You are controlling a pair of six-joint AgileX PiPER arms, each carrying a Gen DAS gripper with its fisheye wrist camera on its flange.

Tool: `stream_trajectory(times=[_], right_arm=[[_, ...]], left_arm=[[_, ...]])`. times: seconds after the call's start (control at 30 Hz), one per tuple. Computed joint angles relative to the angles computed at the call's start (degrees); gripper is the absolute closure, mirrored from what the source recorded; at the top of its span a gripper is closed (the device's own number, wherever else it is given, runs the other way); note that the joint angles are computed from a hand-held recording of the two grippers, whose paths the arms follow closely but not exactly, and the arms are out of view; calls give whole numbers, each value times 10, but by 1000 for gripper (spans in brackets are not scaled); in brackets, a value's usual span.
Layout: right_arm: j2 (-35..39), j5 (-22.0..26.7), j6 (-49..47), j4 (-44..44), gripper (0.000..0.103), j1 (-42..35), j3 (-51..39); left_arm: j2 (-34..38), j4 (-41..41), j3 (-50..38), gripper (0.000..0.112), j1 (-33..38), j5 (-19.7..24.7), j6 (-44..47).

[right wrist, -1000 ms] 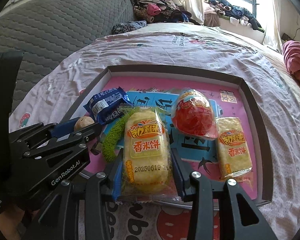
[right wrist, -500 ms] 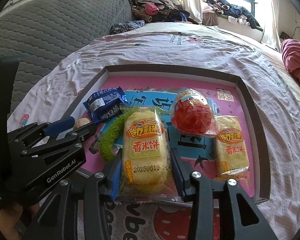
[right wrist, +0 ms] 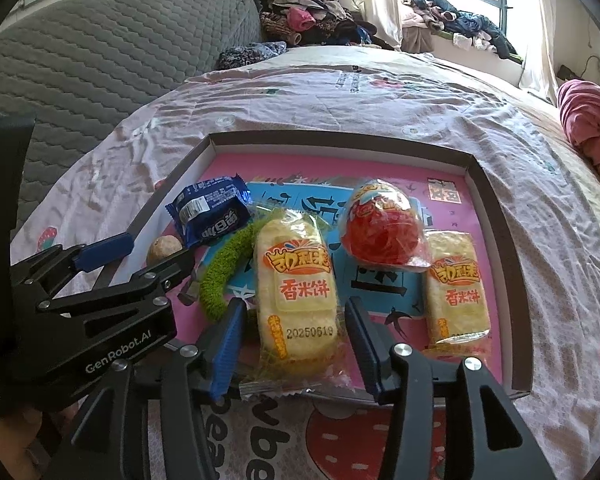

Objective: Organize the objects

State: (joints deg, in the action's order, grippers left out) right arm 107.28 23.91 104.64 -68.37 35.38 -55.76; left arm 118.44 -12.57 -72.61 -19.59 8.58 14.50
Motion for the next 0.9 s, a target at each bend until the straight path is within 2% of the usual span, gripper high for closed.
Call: stream_trajectory(times=[0.17,0.3,0.47,0.53,0.67,0.9], right_arm=[[-1,2,-2,0,50,0,0],[-8,6,3,-2,47,2,5],[-19,16,10,-7,41,6,15],[-25,17,22,-17,38,6,21],[-36,17,32,-25,37,5,32],[-49,25,53,-39,33,6,45]], left_arm=[[-3,17,6,40,-3,-5,-14],[-8,-28,12,38,-2,-7,28],[-19,-45,26,35,-4,-14,45],[-26,-35,35,35,-6,-20,34],[-37,6,47,34,-7,-28,-6],[-56,-51,68,31,-2,-41,51]])
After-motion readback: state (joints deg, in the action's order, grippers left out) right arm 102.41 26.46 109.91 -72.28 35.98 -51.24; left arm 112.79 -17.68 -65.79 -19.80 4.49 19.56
